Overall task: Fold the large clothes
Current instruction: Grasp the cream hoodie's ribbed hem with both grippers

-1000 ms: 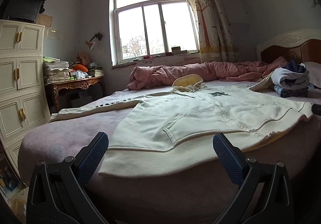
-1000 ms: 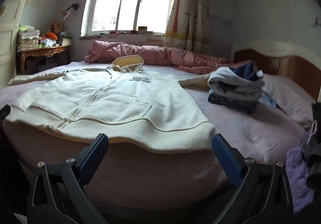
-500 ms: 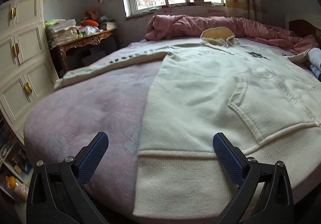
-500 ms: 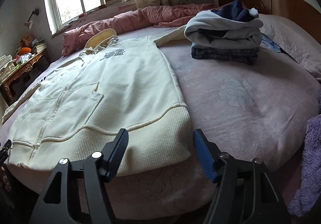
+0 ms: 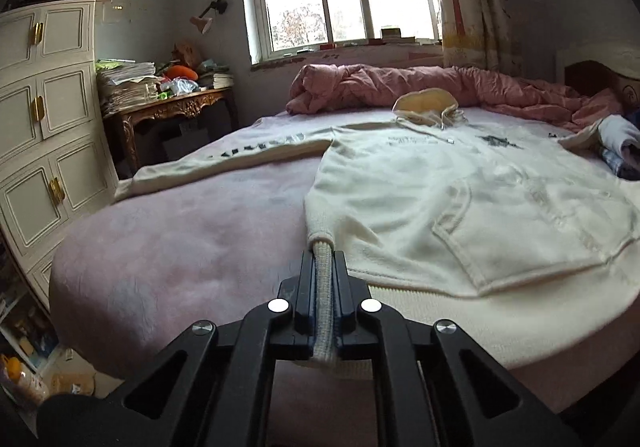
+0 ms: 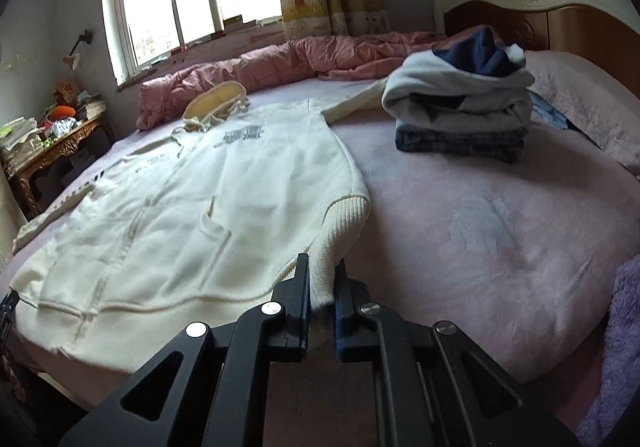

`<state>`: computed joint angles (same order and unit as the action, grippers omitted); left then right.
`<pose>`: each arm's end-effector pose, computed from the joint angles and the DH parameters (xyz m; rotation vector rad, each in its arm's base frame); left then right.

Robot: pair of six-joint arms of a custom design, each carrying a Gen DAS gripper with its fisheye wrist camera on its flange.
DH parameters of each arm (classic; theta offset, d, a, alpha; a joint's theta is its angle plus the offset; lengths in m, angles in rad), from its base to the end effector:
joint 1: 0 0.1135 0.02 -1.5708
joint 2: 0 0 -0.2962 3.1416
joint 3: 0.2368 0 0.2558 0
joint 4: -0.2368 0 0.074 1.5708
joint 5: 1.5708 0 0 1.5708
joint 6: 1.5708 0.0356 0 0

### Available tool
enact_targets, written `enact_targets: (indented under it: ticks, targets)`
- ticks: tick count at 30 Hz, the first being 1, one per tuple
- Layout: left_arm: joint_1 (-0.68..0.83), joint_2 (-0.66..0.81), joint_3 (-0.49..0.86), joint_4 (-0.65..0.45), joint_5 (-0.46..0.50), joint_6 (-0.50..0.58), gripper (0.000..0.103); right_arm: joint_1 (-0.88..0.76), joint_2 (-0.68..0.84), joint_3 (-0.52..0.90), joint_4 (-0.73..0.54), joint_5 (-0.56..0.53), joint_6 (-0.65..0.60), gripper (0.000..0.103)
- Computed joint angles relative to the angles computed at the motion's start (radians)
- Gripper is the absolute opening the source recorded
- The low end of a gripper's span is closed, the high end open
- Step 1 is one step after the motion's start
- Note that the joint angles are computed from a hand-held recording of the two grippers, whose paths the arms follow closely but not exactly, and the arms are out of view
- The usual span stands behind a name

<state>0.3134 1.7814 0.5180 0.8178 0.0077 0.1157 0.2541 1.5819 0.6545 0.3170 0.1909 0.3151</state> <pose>0.2981 0.0963 0.1371 -0.1951 2.0170 0.2644 0.3015 0.0713 0.1843 0.1742 2.1639 0.1178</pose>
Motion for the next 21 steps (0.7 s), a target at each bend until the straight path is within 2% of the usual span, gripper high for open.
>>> enact_targets:
  ticks: [2,4,8,11,13,16,21]
  targets:
    - [0.01,-0.013,0.126,-0.133,0.03,0.009,0.007,-0.032,0.0,0.075,-0.045,-0.056,-0.016,0.01]
    - [-0.013,0.023,0.275,-0.238,0.003,0.038,0.007,-0.043,0.038,0.184,-0.101,-0.08,-0.047,0.01]
    - [-0.059,0.19,0.661,-0.536,-0.059,0.053,0.007,-0.02,0.203,0.469,-0.219,0.025,-0.157,0.01]
    - [-0.073,0.348,0.948,-0.748,-0.071,0.03,0.007,-0.03,0.346,0.692,-0.331,0.029,-0.177,0.01]
    - [-0.087,0.434,1.077,-0.825,-0.095,0.04,0.007,-0.034,0.437,0.816,-0.381,0.032,-0.186,0.01]
    - [-0.1,0.542,1.218,-0.897,-0.13,0.073,0.008,-0.04,0.549,0.932,-0.386,0.008,-0.233,0.01]
    - [-0.103,0.637,1.32,-0.96,-0.121,0.068,0.014,-0.063,0.699,1.098,-0.47,-0.059,-0.243,0.01]
